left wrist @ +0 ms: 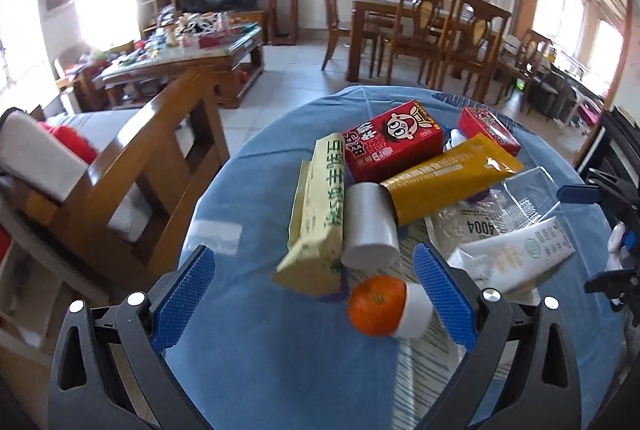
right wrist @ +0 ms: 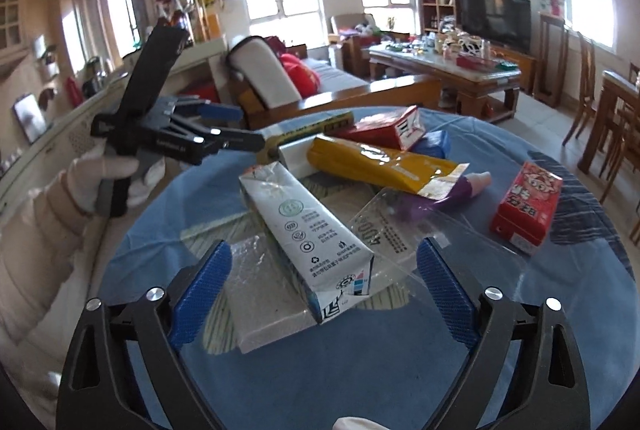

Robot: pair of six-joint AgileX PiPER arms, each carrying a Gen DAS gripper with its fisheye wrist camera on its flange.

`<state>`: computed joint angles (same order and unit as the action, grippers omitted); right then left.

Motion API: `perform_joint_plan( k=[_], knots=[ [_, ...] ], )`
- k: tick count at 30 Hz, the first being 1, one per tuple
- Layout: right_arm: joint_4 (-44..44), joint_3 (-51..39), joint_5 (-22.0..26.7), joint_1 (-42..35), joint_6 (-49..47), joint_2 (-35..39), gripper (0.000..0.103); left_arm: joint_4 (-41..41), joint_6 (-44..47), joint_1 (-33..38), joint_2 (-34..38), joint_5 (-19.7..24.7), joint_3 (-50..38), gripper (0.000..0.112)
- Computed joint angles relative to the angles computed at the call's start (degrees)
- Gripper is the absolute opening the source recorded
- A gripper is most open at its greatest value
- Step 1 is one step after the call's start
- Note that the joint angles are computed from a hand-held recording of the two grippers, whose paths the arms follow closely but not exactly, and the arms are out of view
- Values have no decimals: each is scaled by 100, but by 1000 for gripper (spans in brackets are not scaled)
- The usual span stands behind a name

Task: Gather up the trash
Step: 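Grasp the yellow-green wrapper with the left gripper while the right grasps the white milk carton, then carry wrapper and carton to the black bin and open both grippers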

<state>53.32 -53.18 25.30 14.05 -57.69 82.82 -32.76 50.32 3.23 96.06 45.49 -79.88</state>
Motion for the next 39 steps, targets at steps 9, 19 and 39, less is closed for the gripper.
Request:
perform_joint_plan(
  k=[9, 19, 39],
  knots=[
    [-134, -662, 608, -78, 31, 776, 59, 229, 344, -145, 719, 454, -766, 94],
    [323, -712, 1068, -211, -258, 651, 44, -852, 188, 429, 1567, 1885, -1852, 39],
    [1626, 785, 1984, -1251, -34, -1612, 43, -2161, 995, 926, -1003, 1770, 703, 31]
  ],
)
